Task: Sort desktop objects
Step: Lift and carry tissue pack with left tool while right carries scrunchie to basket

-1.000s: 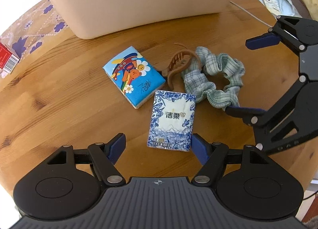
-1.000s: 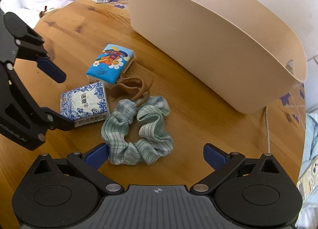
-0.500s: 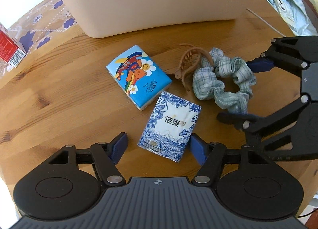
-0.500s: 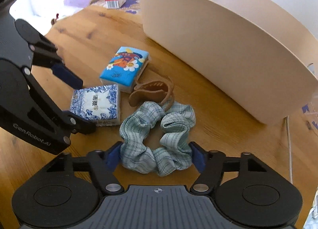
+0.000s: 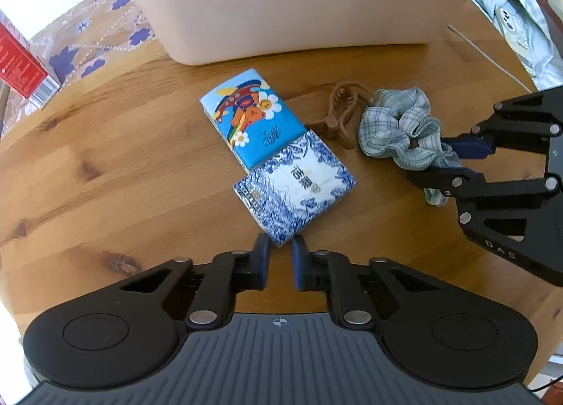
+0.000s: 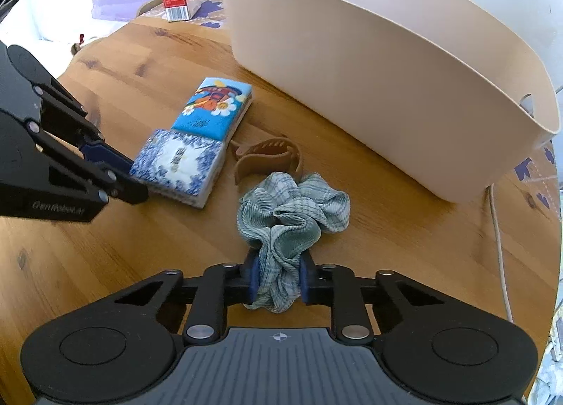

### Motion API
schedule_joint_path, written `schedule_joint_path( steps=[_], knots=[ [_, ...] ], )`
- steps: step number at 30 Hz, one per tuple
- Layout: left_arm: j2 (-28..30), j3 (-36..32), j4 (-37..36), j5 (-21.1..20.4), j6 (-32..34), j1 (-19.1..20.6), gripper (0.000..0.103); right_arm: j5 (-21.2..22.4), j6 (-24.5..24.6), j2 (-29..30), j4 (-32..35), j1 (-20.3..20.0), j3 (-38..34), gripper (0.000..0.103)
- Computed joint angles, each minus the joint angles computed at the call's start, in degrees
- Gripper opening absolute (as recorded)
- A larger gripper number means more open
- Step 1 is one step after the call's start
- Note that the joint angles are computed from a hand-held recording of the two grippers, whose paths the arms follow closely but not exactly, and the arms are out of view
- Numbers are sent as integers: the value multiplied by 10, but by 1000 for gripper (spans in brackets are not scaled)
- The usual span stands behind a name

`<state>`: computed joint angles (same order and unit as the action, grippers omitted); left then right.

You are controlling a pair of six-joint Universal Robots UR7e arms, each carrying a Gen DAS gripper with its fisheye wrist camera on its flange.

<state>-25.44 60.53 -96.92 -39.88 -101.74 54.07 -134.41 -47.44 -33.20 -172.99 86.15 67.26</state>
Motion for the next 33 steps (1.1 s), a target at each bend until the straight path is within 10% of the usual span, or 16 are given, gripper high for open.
schedule_joint_path(
  steps=[11,15,18,33],
  knots=[
    [0,12,2,8,1,-3,10,-13,14,-15,-26,1,40,17],
    [-10,31,-6,25,7,-9,53,-15,20,-18,-32,1,47,17],
    [-4,14,27,34,14,-7,63,-17,22,-14,-34,1,42,17],
    [2,40,-140,69,266,6,67,-19,28,-33,-62,-6,73,18]
  ],
)
